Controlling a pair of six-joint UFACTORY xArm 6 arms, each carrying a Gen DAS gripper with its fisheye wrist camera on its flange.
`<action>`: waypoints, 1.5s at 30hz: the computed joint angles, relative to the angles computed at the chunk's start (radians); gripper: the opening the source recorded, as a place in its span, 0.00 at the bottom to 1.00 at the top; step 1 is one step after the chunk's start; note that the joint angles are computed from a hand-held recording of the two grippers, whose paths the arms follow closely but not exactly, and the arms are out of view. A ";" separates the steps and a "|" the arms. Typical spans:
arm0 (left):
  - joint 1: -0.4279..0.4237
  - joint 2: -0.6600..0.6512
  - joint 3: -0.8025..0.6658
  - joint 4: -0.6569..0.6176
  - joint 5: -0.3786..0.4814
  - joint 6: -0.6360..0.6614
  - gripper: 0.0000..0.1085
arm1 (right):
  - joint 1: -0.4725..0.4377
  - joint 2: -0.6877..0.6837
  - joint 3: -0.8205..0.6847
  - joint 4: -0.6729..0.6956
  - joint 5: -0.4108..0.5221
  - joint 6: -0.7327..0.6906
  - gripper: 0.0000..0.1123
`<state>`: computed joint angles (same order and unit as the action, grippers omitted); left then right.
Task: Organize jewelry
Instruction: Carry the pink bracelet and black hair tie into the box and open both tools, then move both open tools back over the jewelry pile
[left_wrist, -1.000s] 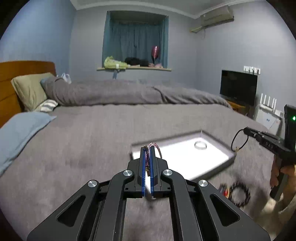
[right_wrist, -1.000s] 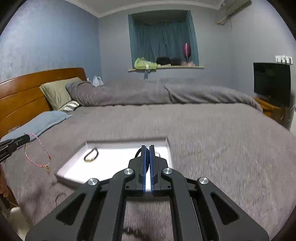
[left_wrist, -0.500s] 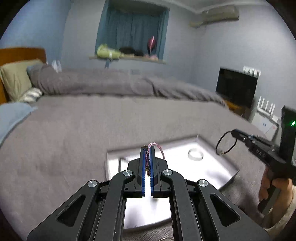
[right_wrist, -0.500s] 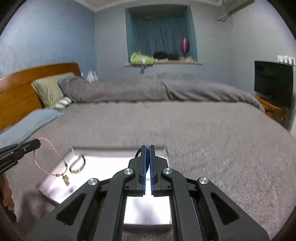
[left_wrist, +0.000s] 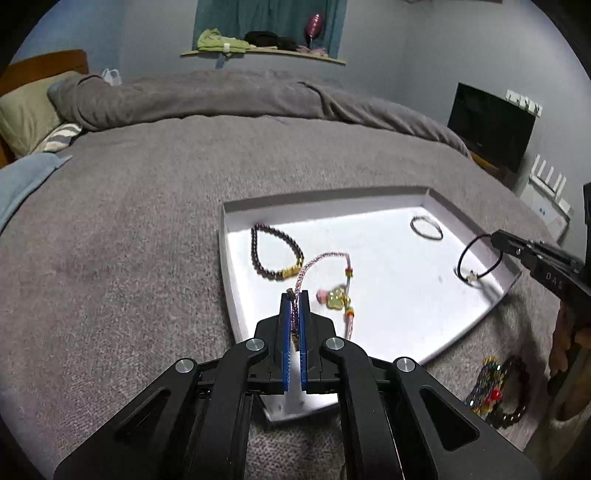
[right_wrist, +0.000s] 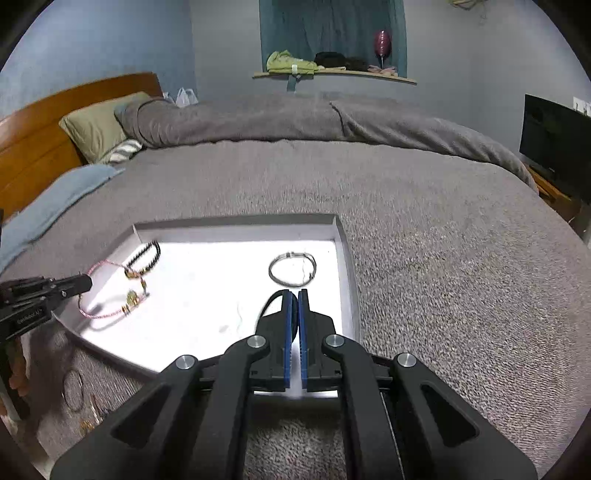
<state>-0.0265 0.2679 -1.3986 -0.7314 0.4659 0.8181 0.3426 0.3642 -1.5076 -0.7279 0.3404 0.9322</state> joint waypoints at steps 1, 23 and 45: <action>0.002 -0.002 0.003 0.002 0.010 -0.001 0.04 | 0.001 0.000 0.002 0.029 0.000 -0.024 0.03; -0.006 0.010 0.023 0.101 -0.076 -0.042 0.05 | 0.025 0.018 -0.009 0.123 0.076 -0.134 0.03; -0.028 -0.028 0.051 -0.131 -0.121 0.162 0.60 | -0.006 -0.034 0.052 -0.051 -0.047 0.075 0.42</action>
<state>-0.0543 0.2398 -1.3477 -0.8623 0.3452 0.9804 0.3368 0.3305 -1.4551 -0.7784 0.2936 1.0068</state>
